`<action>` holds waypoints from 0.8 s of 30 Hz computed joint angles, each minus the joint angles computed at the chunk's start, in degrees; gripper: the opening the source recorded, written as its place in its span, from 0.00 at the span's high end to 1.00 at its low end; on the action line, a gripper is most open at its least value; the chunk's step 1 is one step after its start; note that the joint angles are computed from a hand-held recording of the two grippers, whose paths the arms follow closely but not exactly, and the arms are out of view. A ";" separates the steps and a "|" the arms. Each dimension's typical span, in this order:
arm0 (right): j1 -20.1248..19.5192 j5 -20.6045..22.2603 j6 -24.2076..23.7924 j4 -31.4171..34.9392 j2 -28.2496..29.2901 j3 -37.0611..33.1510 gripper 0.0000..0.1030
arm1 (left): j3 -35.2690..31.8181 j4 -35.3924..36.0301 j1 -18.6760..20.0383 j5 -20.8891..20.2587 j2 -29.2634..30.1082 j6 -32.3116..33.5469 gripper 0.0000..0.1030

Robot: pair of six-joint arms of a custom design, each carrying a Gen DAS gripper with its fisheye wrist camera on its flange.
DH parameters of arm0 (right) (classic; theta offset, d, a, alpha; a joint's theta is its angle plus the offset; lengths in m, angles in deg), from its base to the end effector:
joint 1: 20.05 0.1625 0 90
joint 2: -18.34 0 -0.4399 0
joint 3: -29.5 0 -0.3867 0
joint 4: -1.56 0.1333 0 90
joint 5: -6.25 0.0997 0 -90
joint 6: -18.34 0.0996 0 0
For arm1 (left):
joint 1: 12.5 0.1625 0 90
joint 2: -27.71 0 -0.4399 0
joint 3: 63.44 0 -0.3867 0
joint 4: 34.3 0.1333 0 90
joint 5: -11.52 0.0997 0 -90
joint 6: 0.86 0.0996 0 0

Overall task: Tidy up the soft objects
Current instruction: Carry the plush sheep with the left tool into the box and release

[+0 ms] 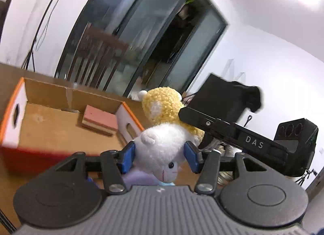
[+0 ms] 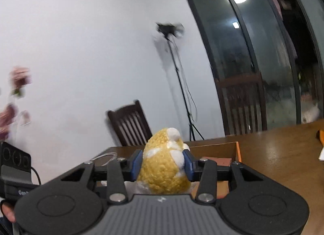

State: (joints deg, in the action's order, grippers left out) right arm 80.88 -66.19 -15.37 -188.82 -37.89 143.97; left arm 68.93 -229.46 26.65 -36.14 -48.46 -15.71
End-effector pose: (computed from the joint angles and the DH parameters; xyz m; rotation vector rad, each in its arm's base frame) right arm 0.2714 -0.5441 0.1959 -1.2069 2.5050 -1.1330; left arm -0.2157 -0.4340 0.2952 0.3616 2.5731 -1.5163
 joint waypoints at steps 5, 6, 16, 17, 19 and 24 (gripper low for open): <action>0.82 -9.45 3.55 6.78 10.52 -14.51 0.59 | -11.35 7.31 12.61 -8.55 6.10 -0.33 0.49; 0.94 -11.74 3.56 7.35 12.20 -16.30 0.59 | -12.76 9.15 13.86 -9.25 6.98 -0.89 0.48; 2.05 -22.90 -4.01 2.35 17.10 -17.90 0.54 | -13.75 10.12 13.74 -5.95 9.33 3.35 0.44; 2.36 -22.82 -4.38 1.13 16.87 -17.01 0.53 | -13.39 10.22 13.05 -4.79 8.84 3.41 0.44; 2.64 -21.73 -4.81 0.11 15.44 -16.01 0.50 | -11.92 10.65 11.34 -2.85 7.04 2.88 0.43; 3.07 -17.22 -5.31 -1.25 9.05 -11.26 0.37 | -7.26 10.32 3.95 5.44 0.81 5.65 0.38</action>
